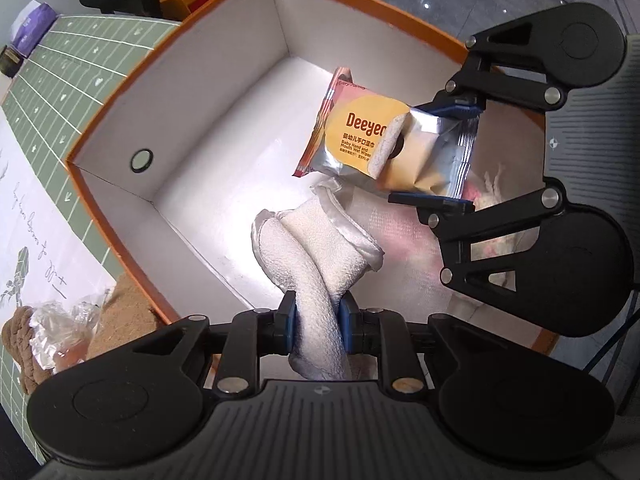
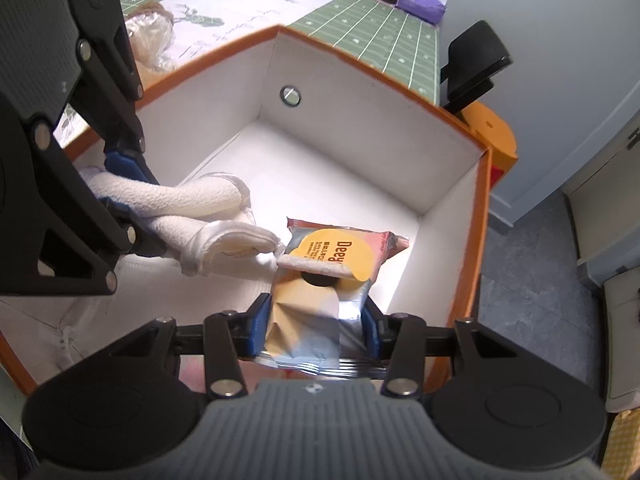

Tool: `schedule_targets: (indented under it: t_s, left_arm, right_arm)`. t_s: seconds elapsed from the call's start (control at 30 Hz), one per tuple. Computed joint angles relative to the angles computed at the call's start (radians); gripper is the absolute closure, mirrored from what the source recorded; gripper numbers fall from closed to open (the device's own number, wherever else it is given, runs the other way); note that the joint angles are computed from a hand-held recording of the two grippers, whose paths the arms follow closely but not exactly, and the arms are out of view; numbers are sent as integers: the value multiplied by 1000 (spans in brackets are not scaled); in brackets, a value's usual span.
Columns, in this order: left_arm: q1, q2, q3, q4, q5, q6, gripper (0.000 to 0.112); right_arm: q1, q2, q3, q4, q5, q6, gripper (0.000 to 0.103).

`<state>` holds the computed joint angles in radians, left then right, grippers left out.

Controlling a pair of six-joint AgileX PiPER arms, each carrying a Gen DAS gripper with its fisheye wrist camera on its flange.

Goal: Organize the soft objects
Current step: 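Carry the washcloth and Deeyee packet into the orange box and release both, then withdraw both tools and move the right tool toward the white plastic bag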

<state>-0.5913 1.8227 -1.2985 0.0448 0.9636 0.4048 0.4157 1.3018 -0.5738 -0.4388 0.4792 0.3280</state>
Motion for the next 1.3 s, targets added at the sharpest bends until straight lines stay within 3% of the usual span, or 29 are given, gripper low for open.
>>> schedule_targets:
  t_s: [0.13, 0.5, 0.57, 0.63, 0.7, 1.03, 1.3]
  left_arm:
    - [-15, 31, -14, 15, 8, -9, 88]
    - [0, 91, -64, -13, 55, 42, 78]
    - [4, 91, -69, -17, 61, 52, 70]
    - [9, 89, -77, -39, 79, 81, 64]
    - [8, 73, -72, -51, 87, 98, 61]
    - [52, -74, -19, -129, 105, 125, 51]
    - [191, -287, 85, -254, 96, 244, 51]
  right_arm:
    - [2, 31, 2, 2, -17, -17, 57]
    - [22, 70, -38, -7, 32, -16, 52]
    - [43, 70, -38, -45, 45, 19, 48]
    - [68, 70, -38, -116, 62, 85, 29]
    - [97, 59, -32, -187, 85, 154, 26]
    - [176, -36, -43, -221, 216, 222, 22]
    - [430, -127, -84, -322, 394, 454, 21]
